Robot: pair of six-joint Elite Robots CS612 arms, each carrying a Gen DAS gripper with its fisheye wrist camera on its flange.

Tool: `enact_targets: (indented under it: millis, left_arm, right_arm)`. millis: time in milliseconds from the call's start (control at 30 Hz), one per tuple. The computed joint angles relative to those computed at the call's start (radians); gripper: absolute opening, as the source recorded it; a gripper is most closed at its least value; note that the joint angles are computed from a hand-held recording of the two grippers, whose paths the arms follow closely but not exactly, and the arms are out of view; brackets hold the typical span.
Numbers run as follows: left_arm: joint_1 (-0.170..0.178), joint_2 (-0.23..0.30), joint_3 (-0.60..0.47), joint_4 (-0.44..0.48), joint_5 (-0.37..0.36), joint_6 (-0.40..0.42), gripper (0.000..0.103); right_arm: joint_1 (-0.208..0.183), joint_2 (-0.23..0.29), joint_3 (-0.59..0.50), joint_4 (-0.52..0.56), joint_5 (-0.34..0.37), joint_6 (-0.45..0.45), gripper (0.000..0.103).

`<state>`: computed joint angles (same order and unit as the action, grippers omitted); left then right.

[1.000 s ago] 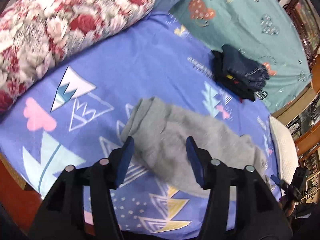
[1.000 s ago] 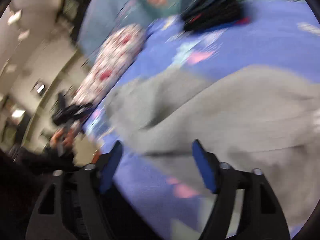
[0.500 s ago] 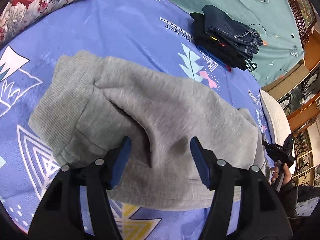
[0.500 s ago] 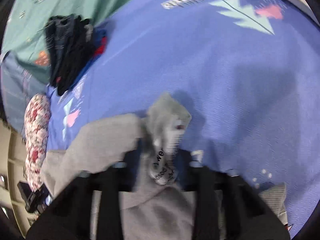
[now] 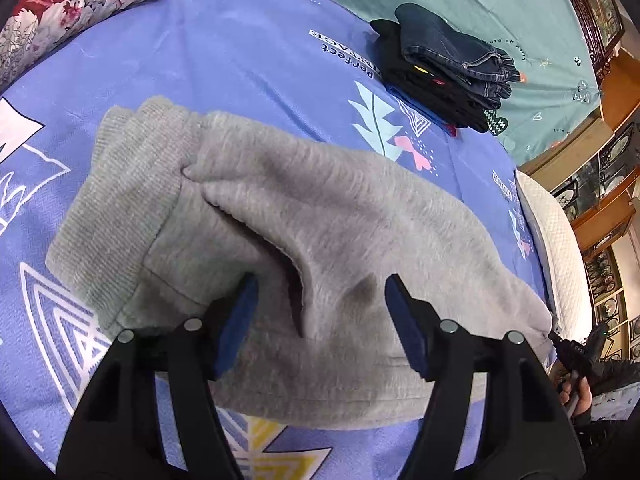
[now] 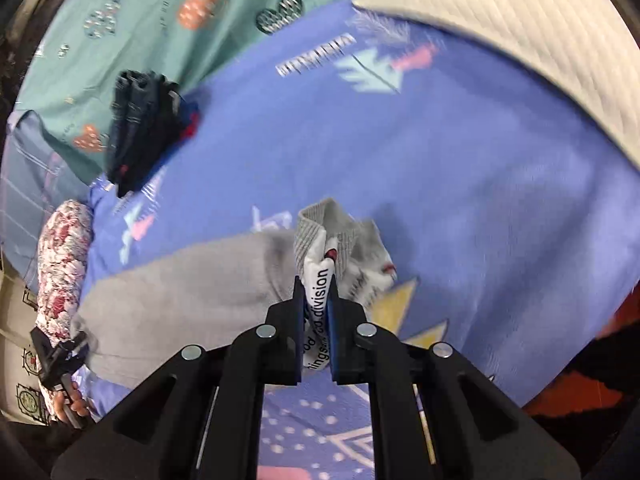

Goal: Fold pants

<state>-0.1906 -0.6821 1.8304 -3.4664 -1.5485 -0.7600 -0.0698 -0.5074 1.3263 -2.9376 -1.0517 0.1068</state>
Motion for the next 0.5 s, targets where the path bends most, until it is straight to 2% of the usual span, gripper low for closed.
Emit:
enact_targets:
  millis: [100, 167, 200, 233, 300, 333, 367, 400, 433, 467, 500]
  left_arm:
    - [-0.005, -0.007, 0.010, -0.002, 0.009, 0.002, 0.067]
    - [-0.008, -0.009, 0.023, -0.025, 0.015, 0.000, 0.067]
    - [-0.008, -0.008, 0.027, -0.030, 0.014, 0.001, 0.067]
    - [-0.008, -0.007, 0.029, -0.032, 0.012, 0.001, 0.067]
    - [-0.012, -0.007, 0.035, -0.029, 0.017, 0.016, 0.067]
    - [-0.016, -0.010, 0.037, -0.020, 0.024, 0.027, 0.067]
    - [-0.023, -0.021, 0.045, -0.003, 0.039, 0.046, 0.067]
    - [-0.028, -0.032, 0.052, 0.007, 0.049, 0.058, 0.067]
    - [-0.029, -0.041, 0.059, 0.007, 0.043, 0.070, 0.069]
    - [-0.031, -0.051, 0.064, -0.006, 0.028, 0.090, 0.069]
    - [-0.035, -0.059, 0.065, -0.015, 0.028, 0.113, 0.071]
  right_arm:
    - [-0.006, 0.016, -0.007, -0.075, 0.054, 0.024, 0.010]
    - [-0.002, 0.012, -0.005, -0.148, 0.069, -0.010, 0.010]
    - [-0.002, 0.006, -0.007, -0.139, 0.059, -0.042, 0.010]
    - [0.004, 0.004, -0.016, -0.088, 0.021, -0.064, 0.010]
    - [0.012, 0.015, -0.053, 0.091, -0.057, -0.107, 0.014]
    - [0.012, 0.019, -0.058, 0.135, -0.079, -0.118, 0.019]
    - [0.018, 0.007, -0.052, 0.137, -0.133, -0.124, 0.023]
    - [0.031, -0.012, -0.039, 0.097, -0.229, -0.141, 0.034]
    - [0.040, -0.026, -0.018, 0.015, -0.284, -0.148, 0.040]
    - [0.044, -0.036, -0.001, -0.087, -0.298, -0.151, 0.041]
    - [0.047, -0.043, 0.002, -0.156, -0.270, -0.147, 0.051]
